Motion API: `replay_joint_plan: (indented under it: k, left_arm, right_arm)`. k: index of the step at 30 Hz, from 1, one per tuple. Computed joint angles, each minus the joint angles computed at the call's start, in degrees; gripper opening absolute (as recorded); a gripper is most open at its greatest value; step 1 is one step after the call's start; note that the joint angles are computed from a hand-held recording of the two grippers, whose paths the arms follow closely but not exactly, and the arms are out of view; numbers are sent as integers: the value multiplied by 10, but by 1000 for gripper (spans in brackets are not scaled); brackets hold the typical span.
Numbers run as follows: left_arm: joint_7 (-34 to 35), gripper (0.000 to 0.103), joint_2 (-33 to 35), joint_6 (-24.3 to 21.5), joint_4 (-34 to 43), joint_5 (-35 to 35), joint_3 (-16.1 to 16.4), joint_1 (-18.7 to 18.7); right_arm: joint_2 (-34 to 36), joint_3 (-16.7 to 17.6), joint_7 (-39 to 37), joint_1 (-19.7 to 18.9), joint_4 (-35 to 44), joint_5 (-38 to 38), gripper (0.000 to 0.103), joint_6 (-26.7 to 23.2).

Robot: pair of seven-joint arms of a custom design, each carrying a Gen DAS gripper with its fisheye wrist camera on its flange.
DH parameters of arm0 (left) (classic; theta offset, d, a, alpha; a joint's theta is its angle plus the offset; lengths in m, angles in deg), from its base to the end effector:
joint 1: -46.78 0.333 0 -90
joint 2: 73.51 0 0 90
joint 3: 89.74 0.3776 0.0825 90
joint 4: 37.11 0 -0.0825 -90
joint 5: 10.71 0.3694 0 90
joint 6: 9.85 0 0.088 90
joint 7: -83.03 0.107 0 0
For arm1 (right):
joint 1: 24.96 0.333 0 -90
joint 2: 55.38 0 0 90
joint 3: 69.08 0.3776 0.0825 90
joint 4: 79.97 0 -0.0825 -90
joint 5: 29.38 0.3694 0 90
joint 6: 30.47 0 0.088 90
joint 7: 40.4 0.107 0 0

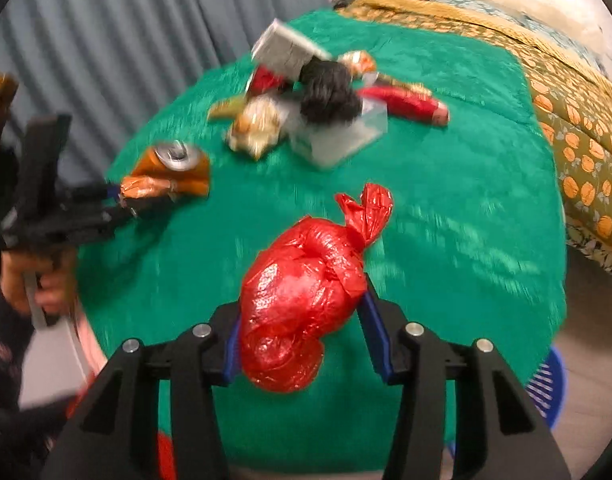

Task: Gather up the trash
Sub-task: 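Grasp the orange crushed can with left tool while right tool grasps red plastic bag, then carry the orange can and red bag over the blue wastebasket and release both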

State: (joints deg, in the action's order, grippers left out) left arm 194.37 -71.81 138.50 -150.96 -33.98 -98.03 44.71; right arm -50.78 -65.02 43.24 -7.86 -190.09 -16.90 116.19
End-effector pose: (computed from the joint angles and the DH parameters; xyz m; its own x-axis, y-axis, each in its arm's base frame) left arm 0.5856 -0.0984 0.5796 -0.3098 -0.9369 0.1617 -0.8003 0.1651 -0.5764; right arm 0.5740 0.2171 0.5788 0.3601 -0.9217 -0.1441 -0.8150 -0.2356 -0.5295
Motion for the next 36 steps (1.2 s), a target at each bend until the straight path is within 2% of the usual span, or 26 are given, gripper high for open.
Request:
replay_joint_plan:
  k: [1,3,4,6,9,16,21,23,29,30,31,32,33,36]
  left_arm:
    - [-3,57,-7,5,-11,1,-1,-1]
    - [-3,73,-15,9,-25,-3,-1,-5]
    - [-10,78,-16,15,-29,6,-1,-7]
    - [-41,85,-13,27,-32,49,0,-11]
    - [-54,91,-9,20,-25,54,2,-10]
    - [-51,91,-11,28,-27,64,-5,-17]
    - [-44,95,-23,30,-30,14,-5,-28]
    - [-70,95,-17,32,-22,22,-6,-31]
    - [-292,95,27,5,34,187,-7,-40]
    - [-320,90,32,-1,39,208,-7,-41]
    - [-325,84,33,-2,40,207,-9,-38]
    - [-296,65,33,2,38,166,-16,-30]
    - [-268,58,31,5,35,129,-21,-23]
    - [-235,51,18,23,21,108,-25,-22]
  right_arm:
    - [0,-3,16,3,-7,-23,49,4]
    - [5,-6,36,4,-14,-44,52,14]
    - [4,-6,43,3,-20,-43,63,21]
    - [4,-6,54,2,-28,-36,72,39]
    - [2,-8,80,3,-35,-44,79,54]
    - [-8,-2,102,3,-44,-23,80,55]
    - [-8,0,112,9,-44,-48,81,57]
    - [-5,-1,128,13,-42,-75,81,58]
    - [-4,-5,165,15,-41,-109,81,58]
    - [-5,-5,162,13,-43,-99,80,62]
    - [-6,-2,144,9,-45,-73,67,64]
    - [-6,-1,132,6,-45,-56,56,63]
    - [-7,1,116,3,-46,-36,44,62]
    - [-17,3,84,-2,-58,16,41,80]
